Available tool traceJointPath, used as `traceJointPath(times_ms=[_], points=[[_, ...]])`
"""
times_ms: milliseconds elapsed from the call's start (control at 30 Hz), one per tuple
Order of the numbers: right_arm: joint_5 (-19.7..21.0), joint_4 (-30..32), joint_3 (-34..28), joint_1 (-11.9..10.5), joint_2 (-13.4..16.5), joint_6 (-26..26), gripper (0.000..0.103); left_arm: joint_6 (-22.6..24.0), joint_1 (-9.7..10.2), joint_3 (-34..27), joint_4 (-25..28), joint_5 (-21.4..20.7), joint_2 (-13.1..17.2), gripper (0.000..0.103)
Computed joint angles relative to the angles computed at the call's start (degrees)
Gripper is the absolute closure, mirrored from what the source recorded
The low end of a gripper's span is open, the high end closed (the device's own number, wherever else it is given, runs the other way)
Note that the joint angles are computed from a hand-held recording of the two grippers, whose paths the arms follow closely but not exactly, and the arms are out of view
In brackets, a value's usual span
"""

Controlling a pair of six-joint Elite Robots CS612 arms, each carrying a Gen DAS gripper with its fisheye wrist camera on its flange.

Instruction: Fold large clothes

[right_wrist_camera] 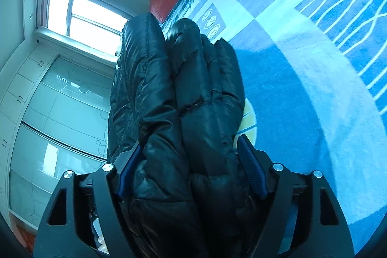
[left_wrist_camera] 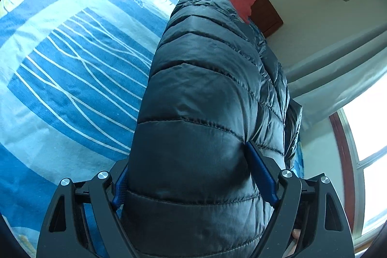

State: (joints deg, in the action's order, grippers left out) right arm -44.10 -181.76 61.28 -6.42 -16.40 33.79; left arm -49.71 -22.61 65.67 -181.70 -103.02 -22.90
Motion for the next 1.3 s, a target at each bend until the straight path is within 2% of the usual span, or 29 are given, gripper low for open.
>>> traceJointPath(times_ms=[200, 300, 500, 600, 767, 933, 1100, 1200, 1300], points=[[-0.8, -1.8, 1.9, -0.4, -1.0, 0.7, 0.025, 1.7, -0.19, 2.3, -0.8, 2.6, -1.6, 0.022], [-2.2, -2.8, 2.8, -0.4, -1.6, 1.0, 0.025, 3.7, -0.41, 3.7, -1.6, 5.9, -2.7, 0.022], [-10.0, -6.9, 7.3, 0.1, -4.8, 1.2, 0.026, 9.1, -1.38, 4.1, 1.5, 10.1, -4.2, 0.021], [-14.6, -5.1, 9.9, 0.8, -7.4, -2.8, 0.034, 12.0, -2.18, 4.3, 3.8, 12.5, -5.0, 0.021], [-24.1, -2.1, 14.3, 2.9, -12.0, -12.7, 0.035, 16.6, -4.08, 6.3, 5.8, 17.2, -6.7, 0.021], [-31.1, -2.7, 18.6, 5.2, -15.5, -19.3, 0.035, 18.7, -5.75, 10.6, 4.5, 21.5, -9.2, 0.021], [-36.4, -5.2, 23.2, 6.7, -18.2, -23.2, 0.034, 20.9, -7.48, 14.7, 2.2, 28.7, -11.8, 0.021], [-38.5, -6.6, 25.0, 7.4, -19.1, -24.0, 0.028, 21.5, -8.16, 16.7, 1.5, 31.2, -13.1, 0.021], [-40.3, -7.1, 26.3, 8.1, -20.0, -25.1, 0.028, 21.1, -8.68, 18.6, 0.3, 31.9, -14.2, 0.021]])
